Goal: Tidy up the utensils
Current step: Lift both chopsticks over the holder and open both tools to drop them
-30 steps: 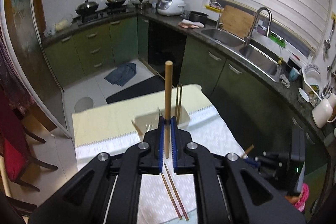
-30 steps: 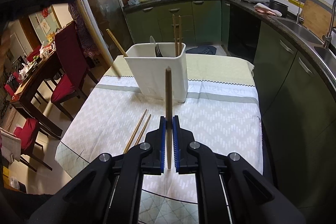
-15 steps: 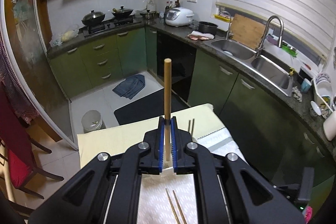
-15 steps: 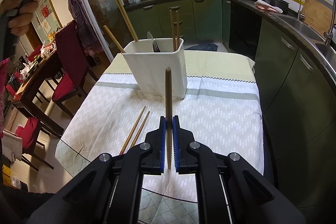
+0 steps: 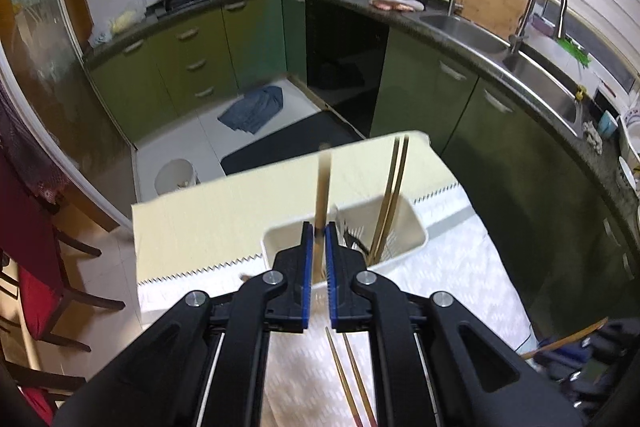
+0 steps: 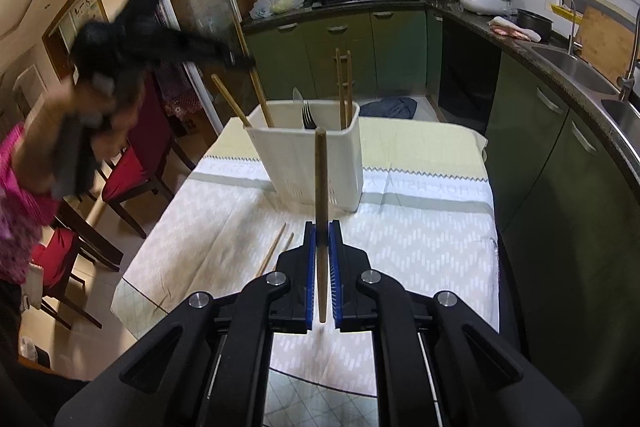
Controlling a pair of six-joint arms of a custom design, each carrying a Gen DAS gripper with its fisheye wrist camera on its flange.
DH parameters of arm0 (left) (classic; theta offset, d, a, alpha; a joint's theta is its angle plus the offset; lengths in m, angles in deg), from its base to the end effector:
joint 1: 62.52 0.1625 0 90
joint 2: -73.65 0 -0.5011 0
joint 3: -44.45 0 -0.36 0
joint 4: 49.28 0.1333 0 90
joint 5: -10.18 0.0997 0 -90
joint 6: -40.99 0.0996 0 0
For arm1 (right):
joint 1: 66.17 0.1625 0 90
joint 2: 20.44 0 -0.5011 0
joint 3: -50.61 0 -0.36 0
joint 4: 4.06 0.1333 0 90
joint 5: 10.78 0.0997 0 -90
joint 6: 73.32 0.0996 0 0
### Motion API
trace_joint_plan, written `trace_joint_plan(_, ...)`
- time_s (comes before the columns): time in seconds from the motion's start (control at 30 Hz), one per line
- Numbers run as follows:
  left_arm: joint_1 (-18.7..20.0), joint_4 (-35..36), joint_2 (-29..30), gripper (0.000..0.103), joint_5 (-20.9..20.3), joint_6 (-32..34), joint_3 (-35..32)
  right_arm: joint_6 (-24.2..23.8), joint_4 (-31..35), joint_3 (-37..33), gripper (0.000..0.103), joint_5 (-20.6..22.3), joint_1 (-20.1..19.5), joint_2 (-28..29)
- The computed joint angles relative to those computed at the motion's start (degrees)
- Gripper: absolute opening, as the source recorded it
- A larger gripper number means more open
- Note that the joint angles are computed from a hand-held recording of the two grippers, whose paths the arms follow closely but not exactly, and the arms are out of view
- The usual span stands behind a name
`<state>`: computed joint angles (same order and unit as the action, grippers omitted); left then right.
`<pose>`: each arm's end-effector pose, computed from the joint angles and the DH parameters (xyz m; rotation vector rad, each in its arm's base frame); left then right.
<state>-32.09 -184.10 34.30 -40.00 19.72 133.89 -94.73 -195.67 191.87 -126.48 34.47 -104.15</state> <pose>-0.5130 -0.5299 0.1188 0.8627 2.3569 -0.5014 0.1591 -0.3589 0.3616 0.4635 -2.4409 0.9437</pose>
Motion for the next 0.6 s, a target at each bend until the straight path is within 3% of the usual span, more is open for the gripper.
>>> trace_joint_plan(0.13,0.19,-3.20,-1.29,0.038,-1.10,-0.07,2.86,1.07,1.67,-2.48,0.007,0.83,1.39,-0.35)
trace_joint_plan(0.3,-0.60,-8.03,-4.75,0.049,-2.79,-0.17,7.44,2.31,1.21,-8.01,0.007,1.15,4.30,0.67)
trace_joint_plan(0.47,-3.20,-17.04,-10.29,0.074,-0.65,0.44,16.63,2.59,-3.52,-14.17,0.007,1.48,6.06,3.97)
trace_joint_plan(0.6,-4.41,-20.43,-13.80,0.074,0.37,-1.30,23.77,1.67,-7.93,-18.91,0.007,-0.12,6.13,8.67)
